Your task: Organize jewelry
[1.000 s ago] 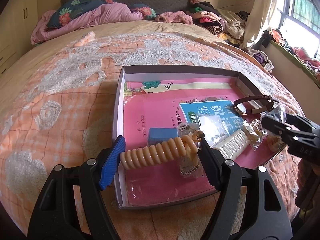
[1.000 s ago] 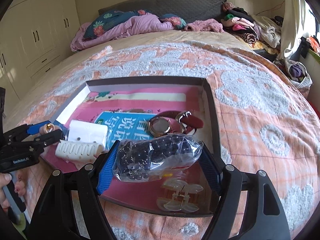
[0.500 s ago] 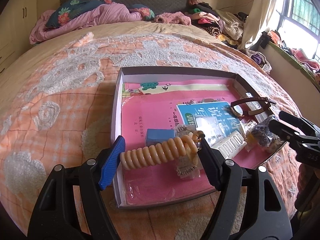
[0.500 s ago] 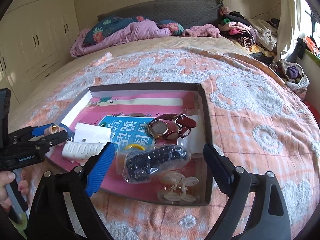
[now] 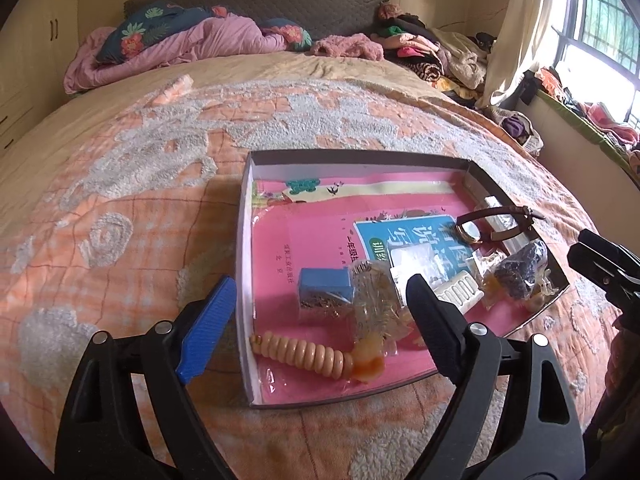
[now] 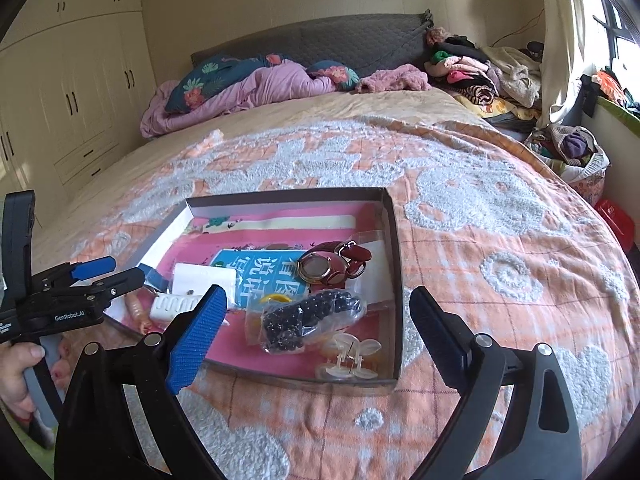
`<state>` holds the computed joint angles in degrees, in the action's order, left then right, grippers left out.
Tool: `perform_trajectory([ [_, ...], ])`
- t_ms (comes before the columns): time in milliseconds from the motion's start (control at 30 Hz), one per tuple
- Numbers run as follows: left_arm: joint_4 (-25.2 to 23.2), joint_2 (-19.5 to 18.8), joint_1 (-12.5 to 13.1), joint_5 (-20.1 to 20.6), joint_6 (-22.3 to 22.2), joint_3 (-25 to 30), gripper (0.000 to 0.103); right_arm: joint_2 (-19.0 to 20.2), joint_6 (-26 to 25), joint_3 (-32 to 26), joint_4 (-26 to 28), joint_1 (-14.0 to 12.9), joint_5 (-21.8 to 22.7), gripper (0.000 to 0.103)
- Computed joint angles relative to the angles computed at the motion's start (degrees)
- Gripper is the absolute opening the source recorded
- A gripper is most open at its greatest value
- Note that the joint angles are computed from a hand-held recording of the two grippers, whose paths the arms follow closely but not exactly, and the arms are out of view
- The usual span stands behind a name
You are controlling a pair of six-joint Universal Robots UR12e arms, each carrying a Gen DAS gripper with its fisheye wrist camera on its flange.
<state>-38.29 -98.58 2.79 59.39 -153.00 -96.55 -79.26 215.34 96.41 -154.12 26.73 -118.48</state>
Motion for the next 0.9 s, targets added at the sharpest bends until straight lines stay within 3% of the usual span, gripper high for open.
perform_trajectory([
  [267, 2.10, 1.98, 1.39, -2.15, -1.41, -1.13, 0.093, -0.72, 0.00, -0.10, -1.43, 1.69, -2.80, 0.097],
  [633, 3.24, 5.29, 3.38, -4.62, -2.34, -3.40, 0.093, -2.01, -0.74, 0.29, -3.05, 4.34, -7.08, 0.098],
  [900, 0.75, 8.27, 4.79, -6.90, -0.26, -5.80, 0.093, -3.09, -0.92, 1.21, -3.31, 6.40, -8.10, 0.098],
])
